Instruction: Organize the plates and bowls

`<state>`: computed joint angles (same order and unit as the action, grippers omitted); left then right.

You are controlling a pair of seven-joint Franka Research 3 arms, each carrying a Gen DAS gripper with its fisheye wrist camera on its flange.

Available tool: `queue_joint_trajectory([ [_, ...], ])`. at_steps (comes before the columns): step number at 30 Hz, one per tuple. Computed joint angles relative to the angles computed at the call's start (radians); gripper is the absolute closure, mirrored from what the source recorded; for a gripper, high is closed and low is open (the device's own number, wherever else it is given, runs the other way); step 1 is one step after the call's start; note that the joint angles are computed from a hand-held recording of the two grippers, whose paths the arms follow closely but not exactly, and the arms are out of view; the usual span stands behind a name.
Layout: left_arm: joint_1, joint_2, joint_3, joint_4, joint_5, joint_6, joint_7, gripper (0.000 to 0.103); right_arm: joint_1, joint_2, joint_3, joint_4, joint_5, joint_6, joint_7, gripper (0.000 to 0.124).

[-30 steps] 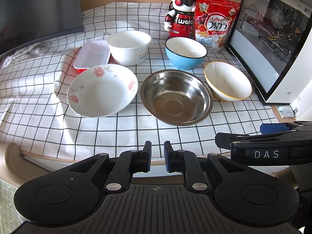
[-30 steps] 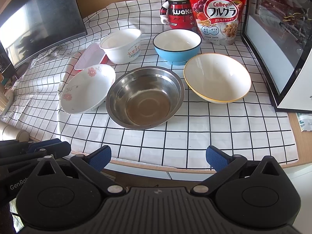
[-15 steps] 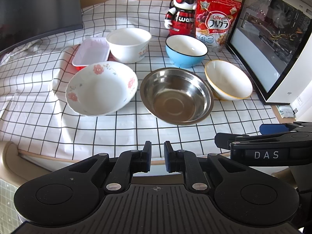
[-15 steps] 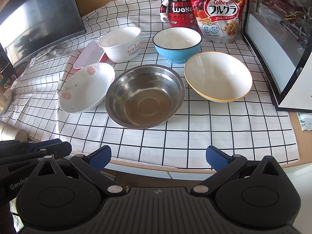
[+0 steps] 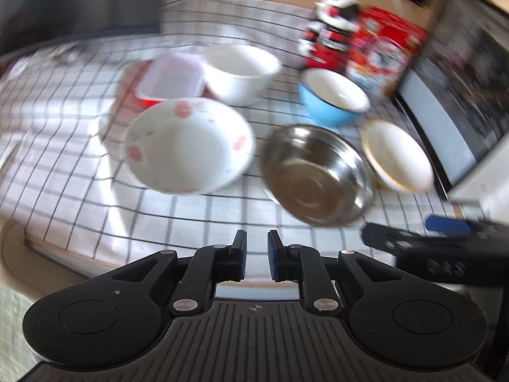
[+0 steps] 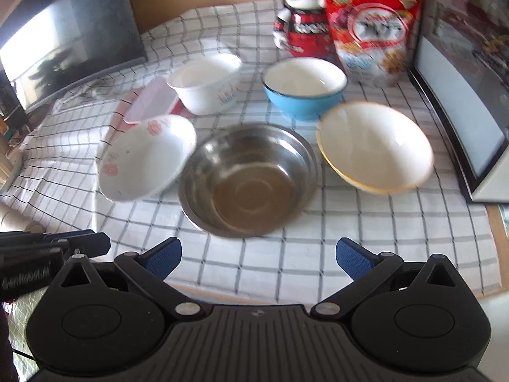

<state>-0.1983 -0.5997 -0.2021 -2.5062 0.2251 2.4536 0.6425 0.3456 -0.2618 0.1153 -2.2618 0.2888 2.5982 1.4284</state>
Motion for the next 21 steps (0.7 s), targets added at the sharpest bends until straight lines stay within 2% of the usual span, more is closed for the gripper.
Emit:
queue_joint_trajectory([
  [6, 0.083, -0.055, 0.053, -0.105, 0.022, 0.125, -0.035, 0.084, 0.040, 0.099, 0.021, 0.071, 0.022, 0.108, -0.046, 0.021],
  [9, 0.074, -0.062, 0.119, -0.139, -0.032, 0.166, 0.007, 0.084, 0.070, 0.160, 0.020, 0.133, 0.067, 0.125, -0.105, 0.021],
  [12, 0.057, -0.050, 0.200, -0.168, -0.122, 0.207, 0.075, 0.084, 0.088, 0.240, 0.019, 0.226, 0.160, 0.092, -0.164, 0.021],
  [14, 0.037, -0.030, 0.266, -0.176, -0.196, 0.233, 0.147, 0.084, 0.091, 0.309, 0.028, 0.305, 0.110, 0.075, -0.131, 0.021],
  [15, 0.037, -0.019, 0.288, -0.169, -0.227, 0.215, 0.173, 0.085, 0.095, 0.344, 0.030, 0.347, 0.068, 0.067, -0.111, 0.021],
  [18, 0.070, 0.012, 0.313, -0.160, -0.270, 0.206, 0.247, 0.085, 0.104, 0.456, 0.043, 0.494, 0.033, 0.011, -0.151, 0.021],
  [21, 0.075, 0.028, 0.352, -0.178, -0.322, 0.300, 0.363, 0.085, 0.126, 0.594, 0.031, 0.689, -0.031, -0.109, -0.113, 0.021],
])
